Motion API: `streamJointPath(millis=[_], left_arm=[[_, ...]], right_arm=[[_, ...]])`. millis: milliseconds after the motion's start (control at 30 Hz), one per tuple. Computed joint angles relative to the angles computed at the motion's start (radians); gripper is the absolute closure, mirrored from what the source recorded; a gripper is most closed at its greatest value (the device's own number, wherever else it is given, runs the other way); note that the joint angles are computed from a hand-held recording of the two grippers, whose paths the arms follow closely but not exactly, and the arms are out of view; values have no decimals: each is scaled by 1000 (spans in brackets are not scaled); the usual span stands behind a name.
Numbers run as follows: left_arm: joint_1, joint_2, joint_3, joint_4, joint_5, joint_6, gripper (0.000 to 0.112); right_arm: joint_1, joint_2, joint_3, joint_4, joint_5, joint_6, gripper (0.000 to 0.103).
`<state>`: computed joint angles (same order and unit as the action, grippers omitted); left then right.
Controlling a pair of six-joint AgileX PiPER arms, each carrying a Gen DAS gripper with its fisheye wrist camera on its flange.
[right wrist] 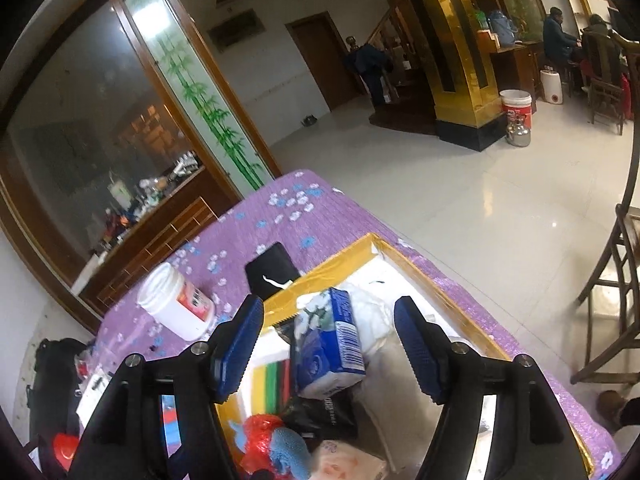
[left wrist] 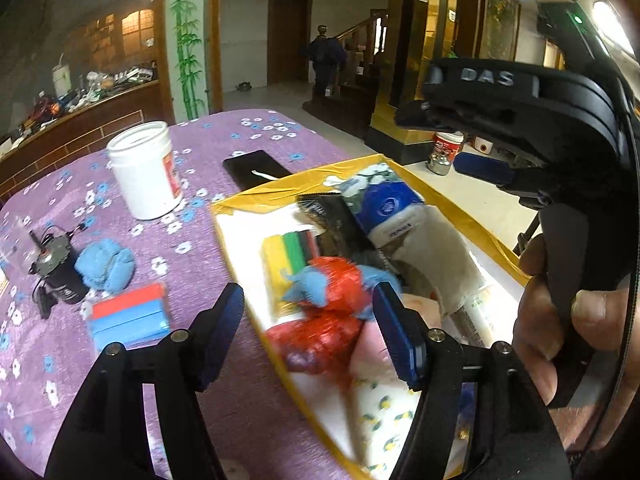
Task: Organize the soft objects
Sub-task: 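Release the knit item into the box with left while right releases the Vinda pack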
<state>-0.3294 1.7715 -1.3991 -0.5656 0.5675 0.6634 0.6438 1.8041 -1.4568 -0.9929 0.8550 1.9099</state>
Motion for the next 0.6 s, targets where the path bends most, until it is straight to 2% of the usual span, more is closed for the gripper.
streamJointPath(millis=[100, 167, 233, 300, 367, 467, 533, 600], left_arm=[[46, -13, 3, 20, 16, -7, 47], [76, -22, 8, 89, 6, -51, 47], [127, -20, 5, 176, 6, -105, 47], [194, -9, 5, 188, 3, -114, 47], [267, 17, -1, 160, -8, -95, 47], [352, 71, -7, 166, -82, -129, 46], [385, 123, -55, 209, -95, -200, 46], [403, 163, -112, 276, -85, -302, 46]], right_arm=[[15, -2, 2, -44, -11, 21, 33], [19, 6, -7, -53, -27, 14, 32], [21, 21, -28, -45, -50, -22, 32], [26, 45, -67, -30, -63, -75, 32], [30, 73, -107, 2, -105, -153, 32], [45, 133, -192, 64, -136, -276, 32], [61, 181, -257, 125, -153, -368, 32], [65, 238, -349, 271, -173, -500, 32]])
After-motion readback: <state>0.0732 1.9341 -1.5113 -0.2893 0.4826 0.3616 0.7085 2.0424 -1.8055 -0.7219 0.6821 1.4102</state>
